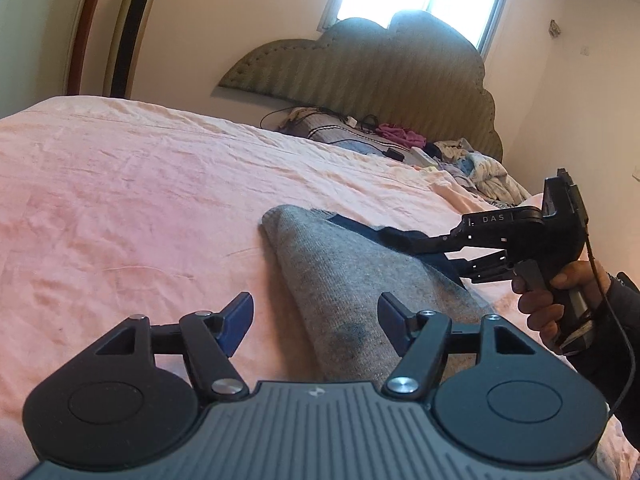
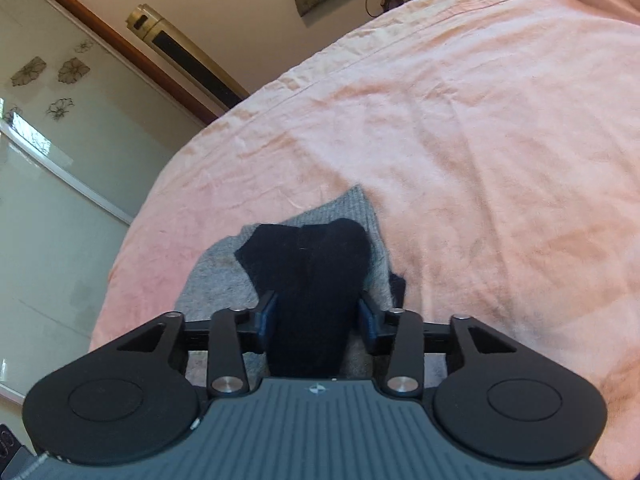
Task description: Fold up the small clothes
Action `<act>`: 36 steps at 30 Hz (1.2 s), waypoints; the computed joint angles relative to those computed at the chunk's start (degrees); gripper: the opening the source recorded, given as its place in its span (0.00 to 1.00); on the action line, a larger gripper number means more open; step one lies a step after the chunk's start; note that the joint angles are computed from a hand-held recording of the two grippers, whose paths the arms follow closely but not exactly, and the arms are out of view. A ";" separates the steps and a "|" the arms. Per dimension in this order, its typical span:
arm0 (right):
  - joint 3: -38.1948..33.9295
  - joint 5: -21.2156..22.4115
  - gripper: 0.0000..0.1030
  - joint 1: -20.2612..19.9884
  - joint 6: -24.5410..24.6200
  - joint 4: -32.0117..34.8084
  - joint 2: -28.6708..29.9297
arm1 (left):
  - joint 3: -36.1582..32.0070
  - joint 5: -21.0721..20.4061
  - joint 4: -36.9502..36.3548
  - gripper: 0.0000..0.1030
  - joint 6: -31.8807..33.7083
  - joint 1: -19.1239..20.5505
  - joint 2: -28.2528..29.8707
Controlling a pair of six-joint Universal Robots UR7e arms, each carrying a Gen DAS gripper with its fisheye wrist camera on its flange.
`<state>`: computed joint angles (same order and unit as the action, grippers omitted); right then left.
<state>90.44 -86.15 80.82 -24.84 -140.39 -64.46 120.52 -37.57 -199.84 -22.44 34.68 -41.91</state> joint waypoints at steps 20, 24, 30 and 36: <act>3.22 3.41 0.84 -3.59 3.13 -1.82 -3.65 | -9.73 -21.28 11.35 0.76 -9.77 13.31 -1.53; 1.62 6.71 0.80 -3.81 4.40 -1.98 -0.18 | -15.04 -33.23 8.95 0.70 -15.42 19.53 1.67; 3.19 7.02 0.27 -3.13 6.35 -4.86 0.59 | -16.29 -29.15 13.50 0.23 -12.06 18.38 1.17; 0.74 14.30 0.26 -0.25 7.63 -4.89 3.30 | -16.25 -23.29 14.00 0.23 -3.08 17.55 -4.50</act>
